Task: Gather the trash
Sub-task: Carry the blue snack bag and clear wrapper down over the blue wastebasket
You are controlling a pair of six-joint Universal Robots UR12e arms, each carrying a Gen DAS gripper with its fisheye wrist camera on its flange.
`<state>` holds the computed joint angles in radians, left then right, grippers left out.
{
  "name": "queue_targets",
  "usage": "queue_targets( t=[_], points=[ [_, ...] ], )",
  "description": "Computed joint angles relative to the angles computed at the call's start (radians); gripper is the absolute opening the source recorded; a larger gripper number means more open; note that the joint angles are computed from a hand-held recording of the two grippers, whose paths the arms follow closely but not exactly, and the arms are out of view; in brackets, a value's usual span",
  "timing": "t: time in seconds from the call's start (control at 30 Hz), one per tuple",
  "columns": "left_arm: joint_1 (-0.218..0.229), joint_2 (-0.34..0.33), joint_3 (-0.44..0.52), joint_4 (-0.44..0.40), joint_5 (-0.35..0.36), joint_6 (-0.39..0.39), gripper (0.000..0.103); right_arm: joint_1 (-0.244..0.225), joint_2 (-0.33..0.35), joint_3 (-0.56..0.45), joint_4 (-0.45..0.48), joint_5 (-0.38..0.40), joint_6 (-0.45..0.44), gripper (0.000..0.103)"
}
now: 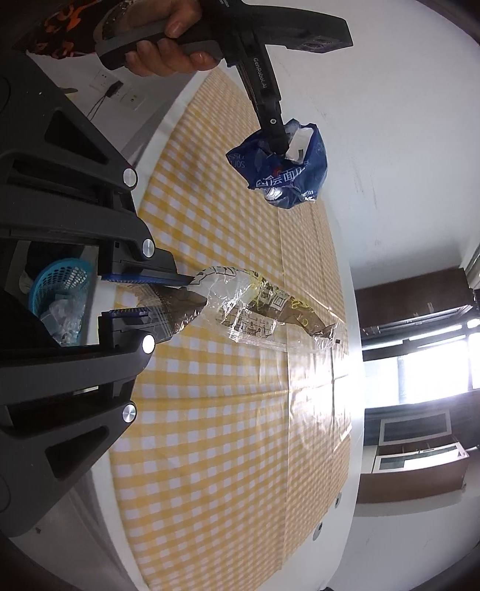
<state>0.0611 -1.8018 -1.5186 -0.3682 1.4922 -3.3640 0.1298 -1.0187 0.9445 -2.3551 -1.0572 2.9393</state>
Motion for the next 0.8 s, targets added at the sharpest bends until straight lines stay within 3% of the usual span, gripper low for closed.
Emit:
queue_targets(
  t=[0.3, 0.43, 0.57, 0.8],
  points=[
    [-0.014, 0.104, -0.152, 0.024, -0.007, 0.012, 0.023, 0.006, -0.125, 0.196, -0.032, 0.025, -0.107, 0.009],
    [-0.017, 0.142, -0.205, 0.019, -0.001, 0.006, 0.023, -0.016, -0.178, 0.257, 0.049, 0.109, -0.177, 0.009],
    [-0.026, 0.171, -0.251, 0.021, 0.004, -0.011, 0.023, -0.018, -0.243, 0.345, 0.0, 0.062, -0.253, 0.009],
    [-0.045, 0.199, -0.307, -0.004, -0.002, -0.01, 0.023, -0.029, -0.317, 0.438, 0.109, 0.083, -0.385, 0.009]
  ],
)
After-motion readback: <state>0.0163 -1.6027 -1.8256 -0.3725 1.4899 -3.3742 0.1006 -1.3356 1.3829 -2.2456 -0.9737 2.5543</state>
